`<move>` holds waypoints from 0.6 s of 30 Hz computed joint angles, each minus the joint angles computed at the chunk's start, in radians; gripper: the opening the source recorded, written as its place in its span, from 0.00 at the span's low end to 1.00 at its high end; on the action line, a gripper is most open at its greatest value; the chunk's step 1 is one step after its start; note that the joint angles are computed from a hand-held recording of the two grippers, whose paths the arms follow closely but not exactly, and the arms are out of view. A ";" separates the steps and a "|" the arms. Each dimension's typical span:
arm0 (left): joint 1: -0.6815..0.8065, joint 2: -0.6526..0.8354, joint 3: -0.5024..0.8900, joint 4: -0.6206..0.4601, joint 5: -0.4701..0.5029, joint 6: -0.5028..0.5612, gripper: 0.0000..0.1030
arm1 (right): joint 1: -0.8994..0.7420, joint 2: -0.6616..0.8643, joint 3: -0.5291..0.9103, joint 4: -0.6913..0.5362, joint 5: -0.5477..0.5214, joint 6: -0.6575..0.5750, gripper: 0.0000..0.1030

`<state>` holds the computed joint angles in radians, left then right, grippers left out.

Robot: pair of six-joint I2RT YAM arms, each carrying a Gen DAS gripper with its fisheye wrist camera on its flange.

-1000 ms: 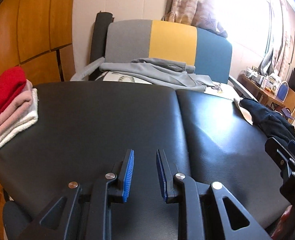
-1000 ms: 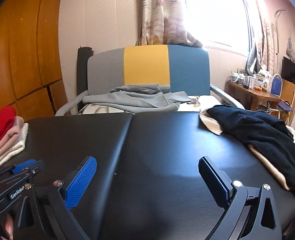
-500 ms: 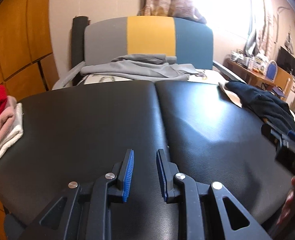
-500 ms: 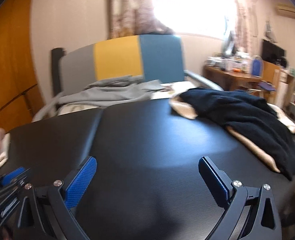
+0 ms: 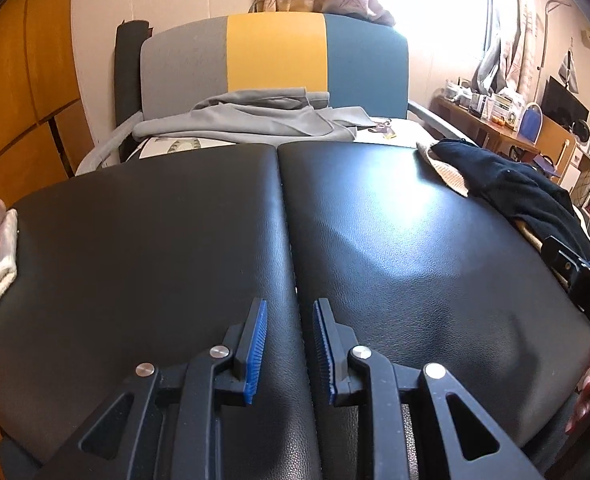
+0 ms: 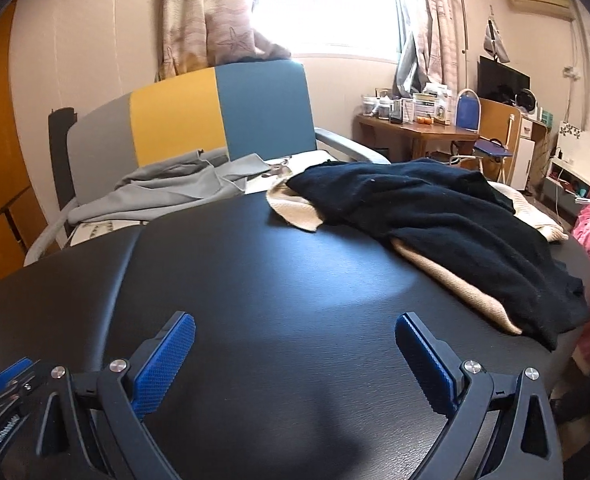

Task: Fold clothes
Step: 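Move the right tool toward the black sweater on the beige garment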

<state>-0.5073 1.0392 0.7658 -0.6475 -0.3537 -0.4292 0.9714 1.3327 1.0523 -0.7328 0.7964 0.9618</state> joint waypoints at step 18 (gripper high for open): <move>0.039 0.058 -0.040 0.057 0.022 0.017 0.23 | -0.187 -0.013 -0.066 0.085 -0.074 -0.257 0.99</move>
